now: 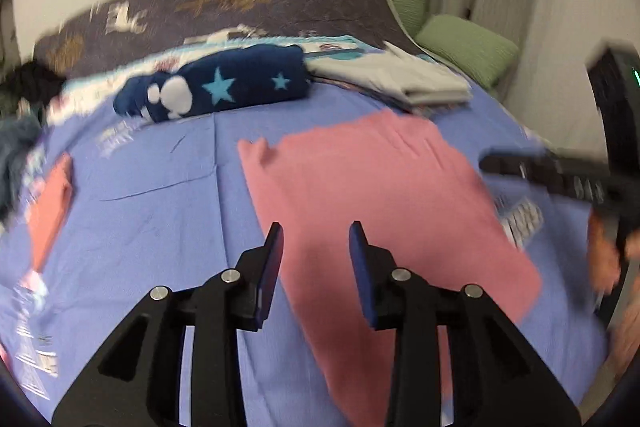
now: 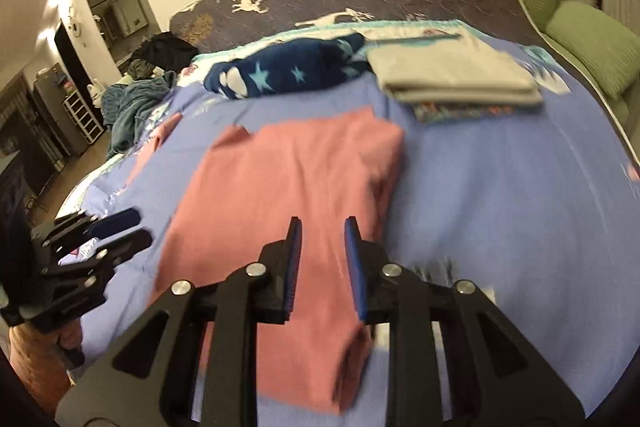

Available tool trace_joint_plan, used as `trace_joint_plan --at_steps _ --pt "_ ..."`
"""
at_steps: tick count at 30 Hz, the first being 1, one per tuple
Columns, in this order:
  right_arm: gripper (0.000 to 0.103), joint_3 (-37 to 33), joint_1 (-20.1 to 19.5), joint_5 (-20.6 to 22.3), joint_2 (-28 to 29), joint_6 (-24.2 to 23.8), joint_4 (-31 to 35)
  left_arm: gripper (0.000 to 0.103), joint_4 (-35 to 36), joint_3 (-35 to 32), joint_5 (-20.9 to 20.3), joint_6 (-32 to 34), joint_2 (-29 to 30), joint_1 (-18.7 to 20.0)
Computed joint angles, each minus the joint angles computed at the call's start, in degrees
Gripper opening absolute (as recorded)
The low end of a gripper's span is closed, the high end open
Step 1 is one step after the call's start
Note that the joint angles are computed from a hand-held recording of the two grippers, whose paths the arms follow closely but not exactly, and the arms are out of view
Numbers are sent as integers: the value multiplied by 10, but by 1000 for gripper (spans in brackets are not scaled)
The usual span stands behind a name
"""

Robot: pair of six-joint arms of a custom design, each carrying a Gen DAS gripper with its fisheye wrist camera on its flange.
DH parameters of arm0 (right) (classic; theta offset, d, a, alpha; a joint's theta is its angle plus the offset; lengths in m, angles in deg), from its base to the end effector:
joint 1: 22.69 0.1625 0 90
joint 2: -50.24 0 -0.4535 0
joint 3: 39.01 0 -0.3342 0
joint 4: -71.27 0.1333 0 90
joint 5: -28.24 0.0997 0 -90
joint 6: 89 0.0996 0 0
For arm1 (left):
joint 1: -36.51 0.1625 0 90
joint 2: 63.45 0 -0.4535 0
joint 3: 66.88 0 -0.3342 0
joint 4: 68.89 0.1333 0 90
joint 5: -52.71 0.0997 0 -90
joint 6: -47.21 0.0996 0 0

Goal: Fold small clothes

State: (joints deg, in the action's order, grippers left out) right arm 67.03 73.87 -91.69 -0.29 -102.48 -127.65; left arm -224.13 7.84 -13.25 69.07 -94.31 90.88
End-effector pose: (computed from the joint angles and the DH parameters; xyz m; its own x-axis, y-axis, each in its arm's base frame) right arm 0.1523 -0.5927 0.2657 -0.8659 0.1527 0.4764 -0.2776 0.6456 -0.7115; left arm -0.2992 -0.7160 0.1152 -0.5672 0.6635 -0.4878 0.8121 0.5493 -0.1971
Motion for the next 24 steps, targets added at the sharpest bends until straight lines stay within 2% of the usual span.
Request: trace_joint_plan --at_steps 2,3,4,5,6,7,8,10,11,12,14,15,17,20,23,24 --pt "24 -24 -20 50 -5 13 47 37 67 -83 5 -30 40 14" --pt "24 -38 -25 55 -2 24 73 44 99 -121 37 -41 65 19" --pt "24 -59 -31 36 8 29 99 62 115 -135 55 -52 77 23" --pt "24 -79 -35 -7 25 31 113 68 109 -135 50 -62 84 32" --pt "21 -88 -47 -26 36 27 116 70 87 -124 21 -64 78 41" --pt "21 -82 -51 -21 39 26 99 69 89 -127 2 -68 75 45" --pt "21 -66 -59 7 33 19 74 69 103 -132 -13 -75 72 48" --pt "28 -48 -63 32 12 28 79 69 136 -145 -46 -86 66 55" --pt "49 -39 -63 38 2 36 75 69 143 -141 -65 -88 61 56" --pt "65 -31 -64 46 -5 39 61 69 149 -135 -87 -86 53 60" --pt "65 -12 -69 76 -27 42 48 69 175 -135 -133 -72 46 64" --pt "66 -6 -73 87 -38 46 57 69 177 -118 -140 -67 38 62" --pt "68 -3 -88 117 -57 59 108 70 195 -121 -129 -57 46 59" --pt "70 -11 -108 146 -60 73 186 78 174 -113 -128 -47 51 57" --pt "72 -19 -103 146 -42 32 177 87 188 -129 -132 -45 61 56" --pt "72 -27 -104 162 -41 26 192 89 189 -132 -129 -43 64 55"
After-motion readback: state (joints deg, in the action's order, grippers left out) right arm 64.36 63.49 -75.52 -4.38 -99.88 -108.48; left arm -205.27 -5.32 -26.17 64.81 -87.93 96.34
